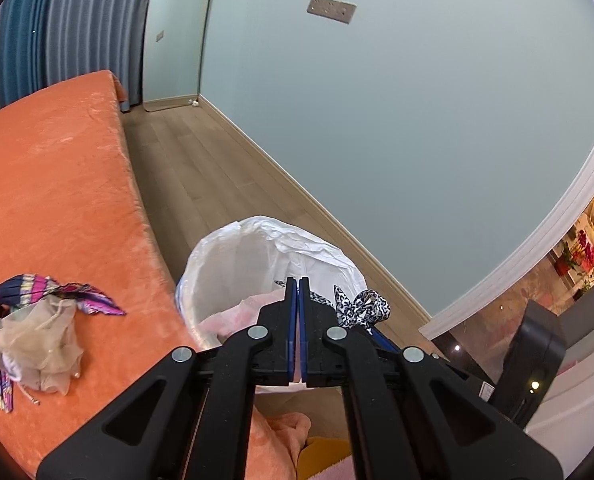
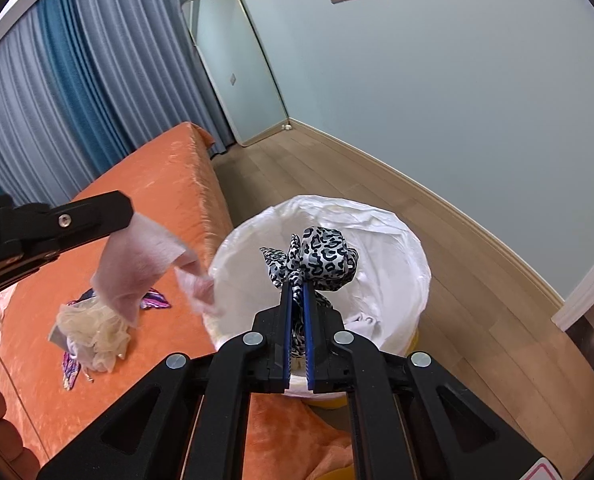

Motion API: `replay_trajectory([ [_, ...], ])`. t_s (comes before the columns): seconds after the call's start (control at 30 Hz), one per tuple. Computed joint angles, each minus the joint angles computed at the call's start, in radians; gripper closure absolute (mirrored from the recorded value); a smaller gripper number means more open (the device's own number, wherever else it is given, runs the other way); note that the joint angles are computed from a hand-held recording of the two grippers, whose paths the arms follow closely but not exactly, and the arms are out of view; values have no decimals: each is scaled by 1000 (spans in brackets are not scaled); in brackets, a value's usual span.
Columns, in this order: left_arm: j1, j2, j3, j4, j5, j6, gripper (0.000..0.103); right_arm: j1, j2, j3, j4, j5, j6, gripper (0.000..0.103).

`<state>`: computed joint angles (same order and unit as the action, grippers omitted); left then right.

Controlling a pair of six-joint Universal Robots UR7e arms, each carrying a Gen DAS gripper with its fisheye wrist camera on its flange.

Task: Collect trash
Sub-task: 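Carry the leopard scrunchie to the trash bin and open the right tool, then return both open tools to the clothing pile on the bed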

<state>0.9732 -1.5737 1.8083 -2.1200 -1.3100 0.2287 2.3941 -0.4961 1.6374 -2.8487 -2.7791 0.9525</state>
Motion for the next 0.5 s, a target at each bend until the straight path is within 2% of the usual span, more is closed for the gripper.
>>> replay_trajectory([
  [0.17, 1, 33, 5, -18, 7, -18, 101, -16, -6, 14, -21, 13, -5, 97],
  [0.23, 5, 39, 12, -45, 27, -39, 84, -23, 0, 1, -1, 15, 6, 92],
  [0.27, 3, 40, 16, -56, 54, -59, 58, -24, 0, 1, 11, 11, 15, 91],
  [0.3, 3, 36, 25, -80, 84, -81, 48, -27, 2, -4, 15, 15, 13, 89],
  [0.33, 8, 35, 30, -98, 91, -83, 48, -28, 2, -4, 17, 19, 13, 88],
  [0.4, 15, 37, 25, -101, 107, -85, 47, -28, 6, -15, 34, 19, 17, 78],
  [0.5, 24, 30, 23, -107, 144, -87, 47, -22, 15, -32, 48, 14, 9, 72],
])
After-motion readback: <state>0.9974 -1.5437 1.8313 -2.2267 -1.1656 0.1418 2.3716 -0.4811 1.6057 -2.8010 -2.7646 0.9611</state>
